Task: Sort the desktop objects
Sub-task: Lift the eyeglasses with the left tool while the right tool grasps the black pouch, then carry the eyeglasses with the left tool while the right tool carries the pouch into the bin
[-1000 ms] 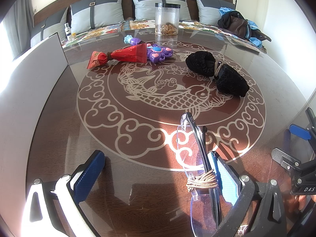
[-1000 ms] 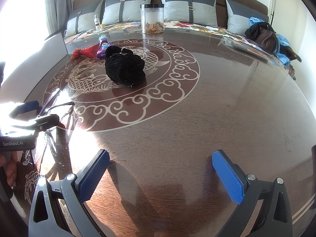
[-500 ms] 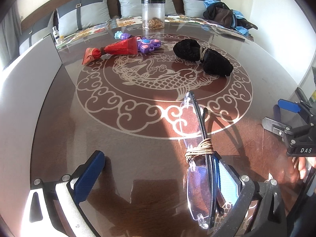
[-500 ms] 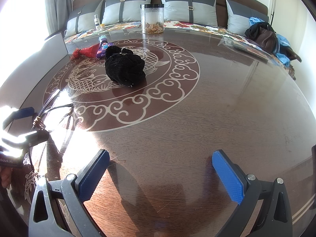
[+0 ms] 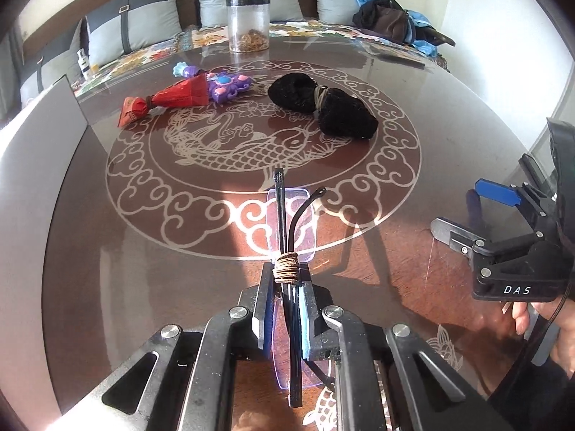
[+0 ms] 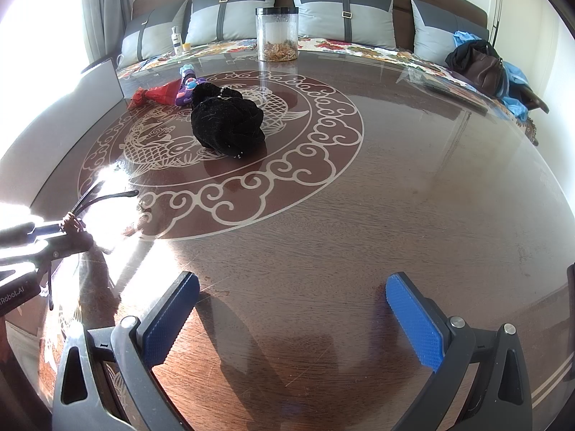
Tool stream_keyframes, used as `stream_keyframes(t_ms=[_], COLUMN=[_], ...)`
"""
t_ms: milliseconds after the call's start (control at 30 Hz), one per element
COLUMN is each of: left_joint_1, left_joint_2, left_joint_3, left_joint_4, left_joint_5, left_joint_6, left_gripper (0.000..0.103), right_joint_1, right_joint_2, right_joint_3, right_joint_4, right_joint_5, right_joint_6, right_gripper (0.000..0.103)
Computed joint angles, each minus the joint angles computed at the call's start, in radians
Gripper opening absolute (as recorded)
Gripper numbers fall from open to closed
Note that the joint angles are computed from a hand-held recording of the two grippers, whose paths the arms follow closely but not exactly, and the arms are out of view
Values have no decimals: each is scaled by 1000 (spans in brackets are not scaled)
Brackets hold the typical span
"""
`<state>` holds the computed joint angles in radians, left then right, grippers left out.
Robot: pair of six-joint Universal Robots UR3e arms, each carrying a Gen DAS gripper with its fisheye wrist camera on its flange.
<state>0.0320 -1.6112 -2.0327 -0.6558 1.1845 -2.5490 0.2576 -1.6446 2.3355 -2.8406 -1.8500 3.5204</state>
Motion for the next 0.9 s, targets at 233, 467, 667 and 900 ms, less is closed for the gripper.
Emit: stream_keyframes(t_ms=[233, 467, 667, 900], left_joint_1=[164, 304, 466, 716], left_joint_2=[132, 202, 287, 272], left_joint_3=[-58, 8, 64, 313], left_joint_4=[-98, -269, -506, -909], left_joint_5=[-93, -182, -291, -426], left_joint_6=[42, 72, 194, 384], left_gripper=[11, 11, 11, 11], right_joint_1=[-117, -109, -101, 5], right_joint_2=[42, 508, 517, 393], right_joint_3=[-197, -908, -976, -1056], right_joint_4=[161, 518, 616, 709], right_joint_5=[211, 218, 226, 251], right_joint_6=[-129, -236, -249, -175], right_gripper=[103, 95, 33, 33])
